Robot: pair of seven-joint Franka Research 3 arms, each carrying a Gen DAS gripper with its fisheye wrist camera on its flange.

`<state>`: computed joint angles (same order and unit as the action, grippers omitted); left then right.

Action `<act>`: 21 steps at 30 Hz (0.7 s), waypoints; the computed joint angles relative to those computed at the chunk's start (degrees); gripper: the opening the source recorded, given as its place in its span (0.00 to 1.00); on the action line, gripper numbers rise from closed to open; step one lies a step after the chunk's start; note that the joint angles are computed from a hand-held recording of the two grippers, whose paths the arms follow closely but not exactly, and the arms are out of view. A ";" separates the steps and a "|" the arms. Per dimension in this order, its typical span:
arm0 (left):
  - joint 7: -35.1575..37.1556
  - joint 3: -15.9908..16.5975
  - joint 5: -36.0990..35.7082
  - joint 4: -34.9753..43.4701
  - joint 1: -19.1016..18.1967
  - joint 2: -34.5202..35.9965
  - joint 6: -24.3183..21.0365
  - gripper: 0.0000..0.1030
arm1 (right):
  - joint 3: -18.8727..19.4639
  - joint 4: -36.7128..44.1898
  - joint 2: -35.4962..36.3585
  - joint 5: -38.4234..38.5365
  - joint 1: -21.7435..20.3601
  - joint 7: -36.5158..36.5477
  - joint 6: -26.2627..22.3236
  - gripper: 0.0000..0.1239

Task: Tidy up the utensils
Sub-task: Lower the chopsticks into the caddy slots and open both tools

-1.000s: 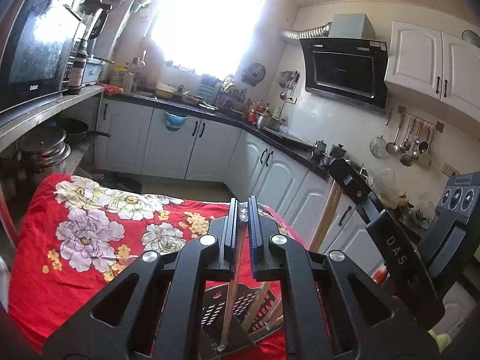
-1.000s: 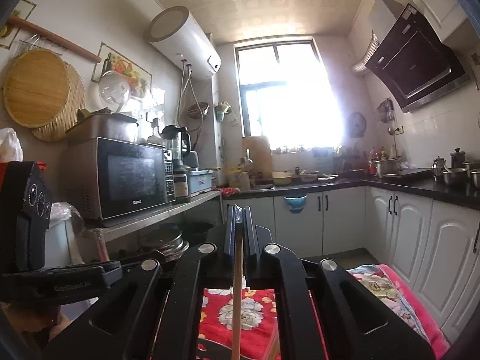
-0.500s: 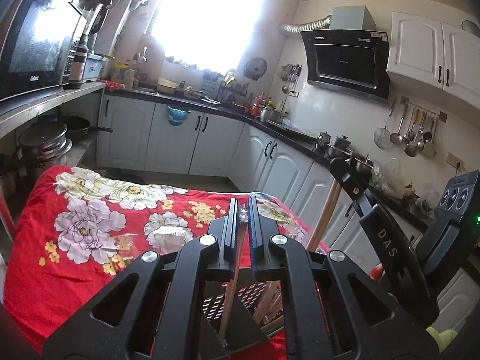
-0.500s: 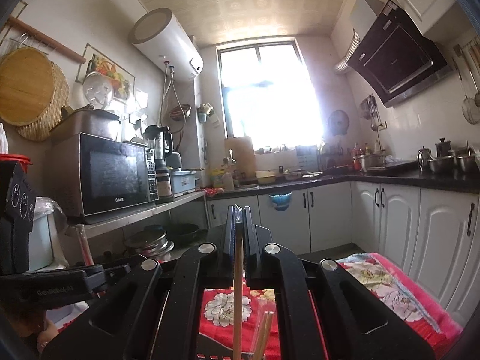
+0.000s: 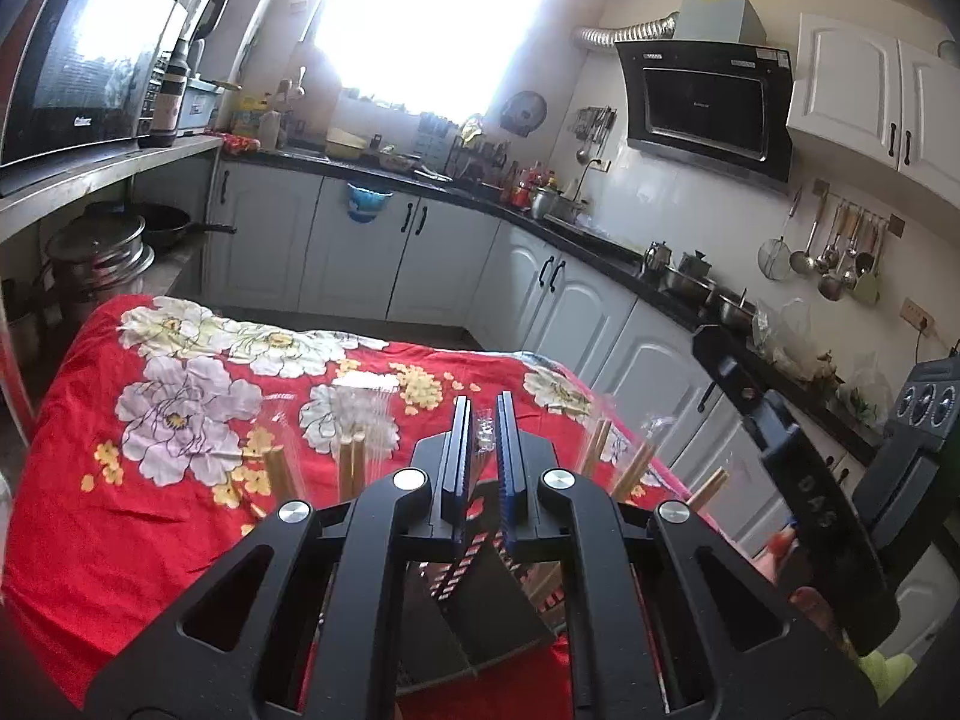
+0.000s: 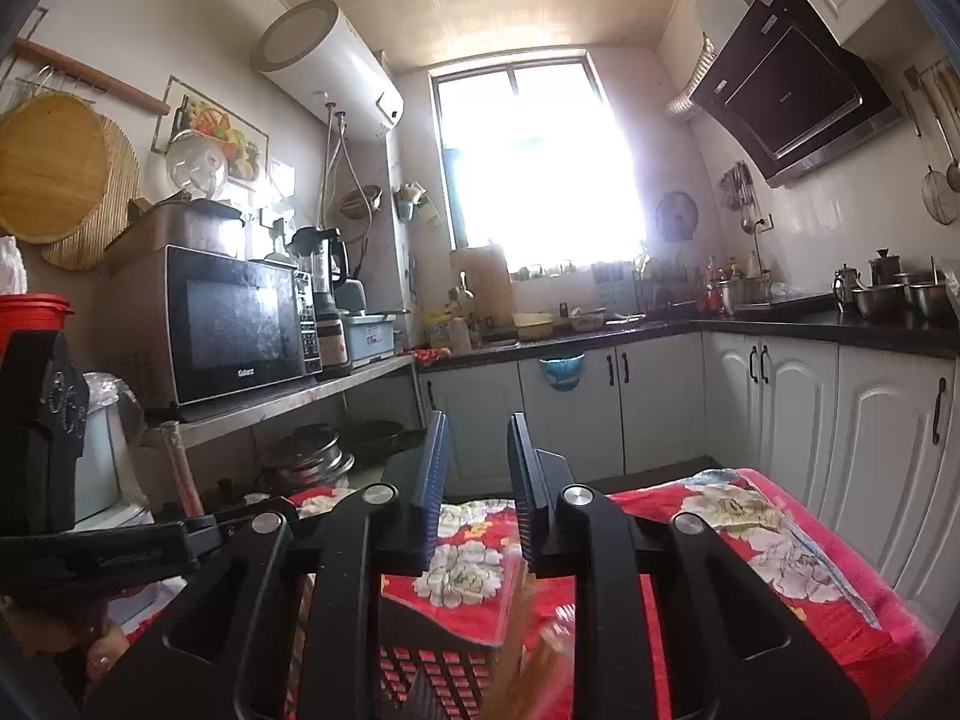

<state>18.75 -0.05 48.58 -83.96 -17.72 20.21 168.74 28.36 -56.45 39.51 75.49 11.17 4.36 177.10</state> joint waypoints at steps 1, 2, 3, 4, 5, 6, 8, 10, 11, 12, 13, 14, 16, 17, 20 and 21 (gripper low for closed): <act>-0.01 -0.04 -0.04 -0.40 0.00 -0.27 0.00 0.03 | 1.07 -1.57 -1.03 1.39 -1.08 -2.07 0.16 0.17; -0.08 -0.11 -0.03 -0.93 -0.03 -0.68 0.00 0.04 | 1.38 -2.75 -1.87 2.43 -1.63 -3.21 0.11 0.19; -0.13 -0.22 -0.04 -1.55 -0.01 -1.14 -0.09 0.04 | 1.67 -4.43 -3.10 3.93 -2.44 -4.48 -0.17 0.20; -0.20 -0.35 -0.04 -1.88 0.01 -1.39 -0.21 0.04 | 1.37 -5.72 -4.12 5.15 -2.78 -5.00 -0.53 0.22; -0.47 -0.38 0.14 -2.43 0.01 -1.79 -0.20 0.06 | 0.63 -7.49 -5.48 5.84 -3.00 -4.56 -1.11 0.25; -1.02 -0.29 0.59 -2.88 -0.11 -2.12 -0.18 0.07 | -0.24 -8.45 -6.32 6.18 -2.79 -4.06 -1.39 0.25; -1.48 -0.57 1.01 -4.03 0.05 -3.02 -0.32 0.08 | -1.95 -10.97 -8.36 6.87 -2.43 -3.48 -1.76 0.26; -1.70 -1.09 1.04 -4.99 0.34 -3.80 -0.56 0.11 | -4.08 -12.87 -9.91 6.41 -1.50 -1.65 -2.20 0.26; -2.01 -1.27 1.18 -5.49 0.43 -4.20 -0.71 0.13 | -4.74 -14.15 -10.90 6.80 -1.42 -1.21 -2.51 0.27; -2.25 -1.52 1.13 -6.19 0.65 -4.72 -0.68 0.15 | -5.40 -15.03 -11.58 7.10 -1.23 -0.87 -2.94 0.29; -2.71 -1.63 1.41 -6.71 0.75 -5.11 -0.64 0.16 | -6.04 -16.05 -12.36 7.47 -1.03 -0.67 -3.12 0.30; -3.44 -1.67 1.88 -7.39 0.76 -5.66 -0.71 0.19 | -6.58 -16.99 -13.10 7.96 -0.83 -0.78 -3.27 0.30; -4.99 -1.89 3.01 -8.64 0.83 -6.74 -0.86 0.22 | -7.76 -18.75 -14.44 8.61 -0.26 -0.96 -3.50 0.31; -5.57 -2.14 3.36 -9.26 1.03 -7.24 -0.85 0.25 | -8.34 -19.59 -15.04 8.85 0.09 -1.08 -3.42 0.31; -7.43 -3.03 4.06 -11.66 1.79 -9.10 0.12 0.36 | -9.75 -21.43 -16.28 9.12 0.89 -0.97 -3.56 0.34; -8.59 -3.08 5.13 -12.64 1.85 -9.90 0.58 0.42 | -10.11 -22.26 -16.84 9.42 0.99 -1.00 -3.81 0.36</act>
